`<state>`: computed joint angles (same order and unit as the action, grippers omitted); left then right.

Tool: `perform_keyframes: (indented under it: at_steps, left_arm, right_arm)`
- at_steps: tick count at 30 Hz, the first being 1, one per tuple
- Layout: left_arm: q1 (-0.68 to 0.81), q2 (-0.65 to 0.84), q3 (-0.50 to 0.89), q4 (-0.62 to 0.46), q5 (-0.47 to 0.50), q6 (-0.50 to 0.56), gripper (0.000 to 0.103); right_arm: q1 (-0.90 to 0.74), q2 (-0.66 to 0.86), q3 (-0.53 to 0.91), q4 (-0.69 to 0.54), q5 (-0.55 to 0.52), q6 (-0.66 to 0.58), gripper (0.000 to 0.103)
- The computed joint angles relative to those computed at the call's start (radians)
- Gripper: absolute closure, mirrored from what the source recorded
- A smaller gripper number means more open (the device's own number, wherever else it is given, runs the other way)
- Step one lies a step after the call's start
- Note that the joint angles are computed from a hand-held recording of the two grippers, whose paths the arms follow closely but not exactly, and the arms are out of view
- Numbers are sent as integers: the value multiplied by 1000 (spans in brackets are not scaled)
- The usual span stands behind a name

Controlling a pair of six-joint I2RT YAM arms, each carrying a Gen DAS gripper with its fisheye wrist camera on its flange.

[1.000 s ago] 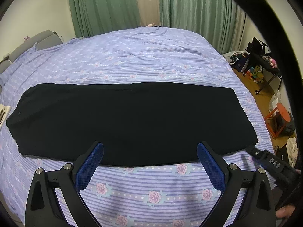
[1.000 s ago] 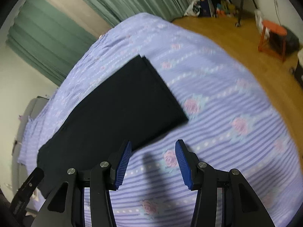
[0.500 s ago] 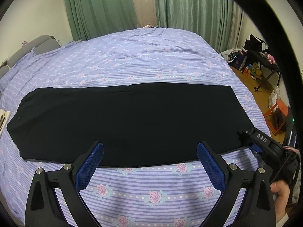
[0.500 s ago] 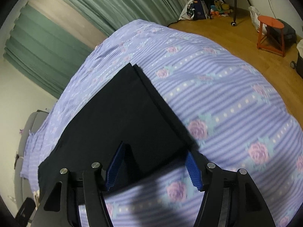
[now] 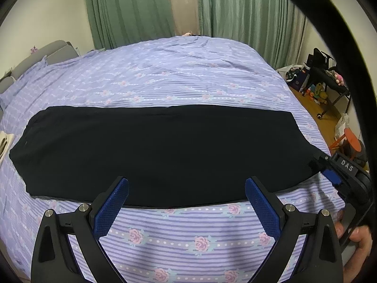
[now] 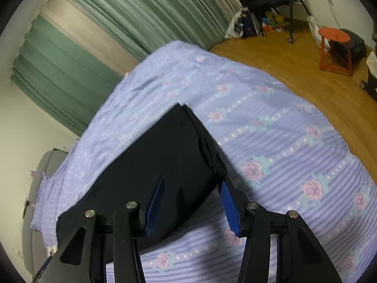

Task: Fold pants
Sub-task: 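Close the right gripper on the strip end and lift it, then fold the held end over onto the strip's other half, open right gripper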

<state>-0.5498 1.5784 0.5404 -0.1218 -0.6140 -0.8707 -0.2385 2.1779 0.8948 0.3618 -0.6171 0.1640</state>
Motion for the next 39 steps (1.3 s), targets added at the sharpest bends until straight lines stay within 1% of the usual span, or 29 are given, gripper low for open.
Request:
perform_keyframes:
  at_steps: [3,5,7,8,9,10,12,15,18,20,22,23,24,26,27,29,30,31,33,35,38,39]
  left_arm:
    - [11,3,-2,0,8,-4,2]
    - [21,1,-1,-8,15,-8,2]
    - [47,-11,-4,-21,37,-10,2]
    - [53,-24,-10,-29,43,-15,2]
    - [66,-40,-17,-32,51,-9,2]
    - [83,-64,-28,-41,62,-2,2]
    - [115,-126,-50,-69,68,13,2]
    - [186,-274,-93,-126,87,90,2]
    - [310,-449,-122,-194,131,237,2]
    - [445,-555,-126,-236,213,365,2]
    - [646,-641,-110,-285,356,525,2]
    - [714,-671,-106,-301,399,577,2]
    - [826,-706,-94,-320,465,659,2]
    - [1011,-727,-69,-336,586,788,2]
    - [1083,-724,-55,-343,634,836,2]
    - [1277,-676,-14,-341,767,964,2]
    - [1338,-653,-1,-338,807,1006,2]
    - [1432,-608,22,-330,868,1069,2]
    - [1552,-520,63,-315,940,1154,2]
    - [1641,-433,97,-293,984,1216,2]
    - [1770,-274,155,-267,1045,1319,2]
    - [1795,-228,167,-253,1048,1346,2]
  right_arm:
    - [32,52,74,-35,42,16,54]
    - [52,113,159,-96,69,27,60]
    - [64,141,205,-135,101,33,75]
    - [68,137,208,-142,114,32,78]
    - [72,123,205,-149,123,25,84]
    - [78,91,185,-148,135,8,87]
    - [108,-8,122,-123,188,-32,88]
    - [157,-162,45,-102,221,-75,89]
    - [230,-348,-19,-105,250,-101,89]
    - [286,-440,-45,-119,285,-106,89]
    - [365,-526,-58,-154,343,-108,89]
    - [406,-559,-63,-168,374,-106,89]
    - [455,-587,-62,-183,410,-105,89]
    - [568,-625,-52,-219,509,-104,89]
    - [627,-631,-39,-235,554,-103,89]
    - [743,-616,2,-274,631,-94,89]
    - [812,-592,36,-297,674,-88,89]
    - [859,-576,53,-313,707,-83,89]
    - [977,-503,122,-342,784,-72,89]
    - [1061,-436,179,-372,829,-56,89]
    - [1173,-283,296,-421,859,-5,89]
    - [1199,-233,330,-433,862,8,90]
